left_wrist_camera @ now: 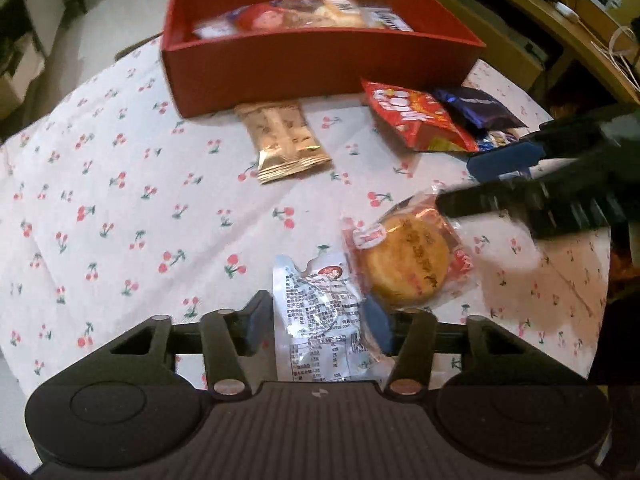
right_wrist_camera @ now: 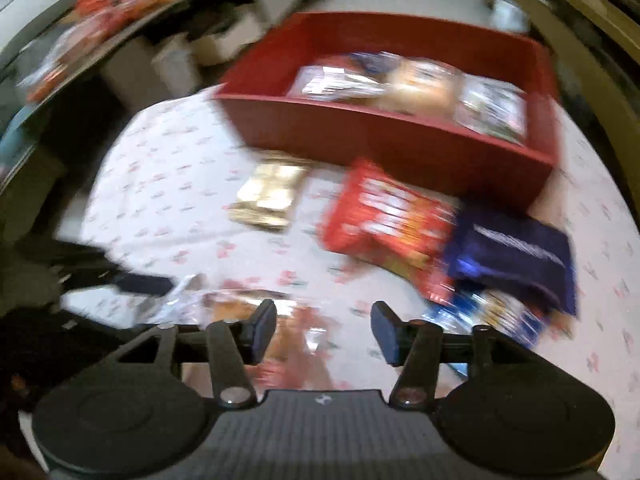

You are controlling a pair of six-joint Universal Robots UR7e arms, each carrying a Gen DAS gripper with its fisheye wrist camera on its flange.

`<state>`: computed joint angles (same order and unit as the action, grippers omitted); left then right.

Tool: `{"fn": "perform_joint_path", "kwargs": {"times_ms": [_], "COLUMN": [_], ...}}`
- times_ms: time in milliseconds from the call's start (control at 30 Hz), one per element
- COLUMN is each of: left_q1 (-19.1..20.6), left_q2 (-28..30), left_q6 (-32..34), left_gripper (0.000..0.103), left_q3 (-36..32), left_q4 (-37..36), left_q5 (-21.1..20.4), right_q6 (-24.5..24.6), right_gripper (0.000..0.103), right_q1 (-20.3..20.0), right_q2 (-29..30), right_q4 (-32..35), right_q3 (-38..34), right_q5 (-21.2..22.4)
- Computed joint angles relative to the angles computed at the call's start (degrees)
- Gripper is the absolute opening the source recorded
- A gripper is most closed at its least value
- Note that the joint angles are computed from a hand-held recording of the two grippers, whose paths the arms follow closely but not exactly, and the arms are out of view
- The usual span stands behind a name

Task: Organize snacks
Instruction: 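Grasp the white printed packet with left tool while right tool grasps the round pastry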

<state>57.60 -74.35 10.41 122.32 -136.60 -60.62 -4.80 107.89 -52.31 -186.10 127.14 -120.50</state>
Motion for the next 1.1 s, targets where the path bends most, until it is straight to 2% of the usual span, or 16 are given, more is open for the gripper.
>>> {"fn": "perform_joint_path", "kwargs": {"times_ms": [100,200,333,467,633,733,833,967,1033,1100], "left_q1": [0.07,0.49,1.72,2.02,2.06,2.21,2.80,3.02,3.08,3.20], "left_q2": [-0.71,-1.78,-1.82,-2.07,-1.80,-1.96,-1.96,-2.18,-2.20,-2.08], "left_q6": [-0.03,1.16,0.52,0.70,0.96,0.45,-0.63,-0.55,-0.22,-0.09], "left_gripper": [0.078,0.082,0.083,0.085,0.086,0.086,0.086,0.086,0.087,0.088], "left_q3": [-0.02,0.30,-0.81,-1.35,-1.67,-1.77,-2.51,-2.76,-2.86,-3.02], "left_q4": [0.55,0.64,2.82,3.35,4.21,4.58,5.77,6.77,7.08,7.28], "left_q5": [0.57,0.13,-0.72,-2.17,-2.81,-2.53,-3.52,-4.75,-5.38,-5.79], "right_q6": [-10.72,-22.76,-32.40,-40.57,-46.72,-46.87,-47.48,-52.39,-57.22,-58.41], "right_gripper": [0.070,0.071,0.074,0.079,0.086,0.086,0.086,0.086,0.087,0.087], "right_q1": [1.81,4.15,4.89,4.67,4.28,4.28,4.51,5.16,5.39,4.99], "right_q2": [1.58,2.97,4.74,8.14,9.51,7.70,6.26,6.63,8.19,9.65], "right_q4": [2.63,7.29,10.97,9.68,9.42,14.63,16.04,15.91,14.85,17.71], "right_q3": [-1.47,-2.83,-4.80,-7.50,-9.04,-9.67,-9.28,-10.16,-11.32,-13.50], "right_q5": [1.32,-2.08,-4.02,-4.77,-3.82,-3.57,-4.28,-4.51,-4.81,-4.68]}}
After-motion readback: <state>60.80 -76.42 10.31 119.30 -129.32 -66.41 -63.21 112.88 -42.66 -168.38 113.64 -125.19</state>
